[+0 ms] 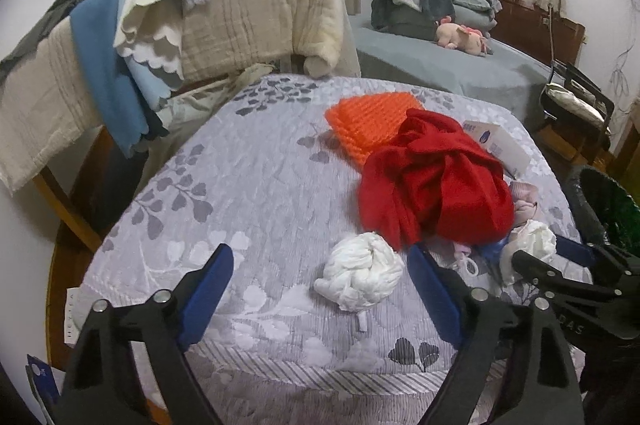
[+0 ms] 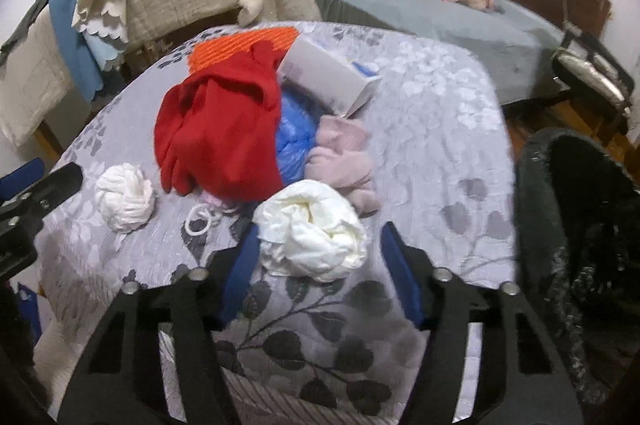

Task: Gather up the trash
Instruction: 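Grasp the white crumpled tissue with the right tool while the left tool grasps the white yarn ball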

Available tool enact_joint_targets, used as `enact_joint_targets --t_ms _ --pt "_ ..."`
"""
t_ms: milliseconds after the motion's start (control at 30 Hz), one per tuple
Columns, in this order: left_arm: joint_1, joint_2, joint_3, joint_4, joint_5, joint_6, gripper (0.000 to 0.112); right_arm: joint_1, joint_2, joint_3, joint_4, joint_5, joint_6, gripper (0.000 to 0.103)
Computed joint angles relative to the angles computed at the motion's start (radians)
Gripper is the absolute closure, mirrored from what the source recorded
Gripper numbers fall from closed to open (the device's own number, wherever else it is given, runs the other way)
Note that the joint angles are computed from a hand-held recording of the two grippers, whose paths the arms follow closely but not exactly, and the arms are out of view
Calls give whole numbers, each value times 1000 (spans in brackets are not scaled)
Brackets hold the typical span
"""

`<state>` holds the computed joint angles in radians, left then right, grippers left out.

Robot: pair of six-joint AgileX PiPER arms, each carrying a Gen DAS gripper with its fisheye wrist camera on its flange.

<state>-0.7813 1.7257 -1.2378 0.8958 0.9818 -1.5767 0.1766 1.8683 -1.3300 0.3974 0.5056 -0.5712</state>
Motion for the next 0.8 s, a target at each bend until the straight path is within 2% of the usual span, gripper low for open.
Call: enact_joint_targets --t_ms 100,200,400,467,500,533,800 --pt "20 13 0 -28 -43 30 32 -4 1 0 55 20 -77 67" --pt "38 25 -1 -52 -95 57 40 -19 -8 0 95 46 -108 76" --pt "77 72 -25 -127 -172 138 60 -59 -36 0 108 82 -124 77" --pt "82 93 -44 -148 -168 161 75 -69 -51 10 109 75 -139 77" --pt "78 100 -53 -138 -152 156 78 -74 -56 13 110 75 -147 77" --pt "75 101 -55 -129 -148 151 87 -78 -60 16 112 73 -153 77" --pt "36 56 -60 -97 -87 106 92 -132 -101 17 167 110 -189 77"
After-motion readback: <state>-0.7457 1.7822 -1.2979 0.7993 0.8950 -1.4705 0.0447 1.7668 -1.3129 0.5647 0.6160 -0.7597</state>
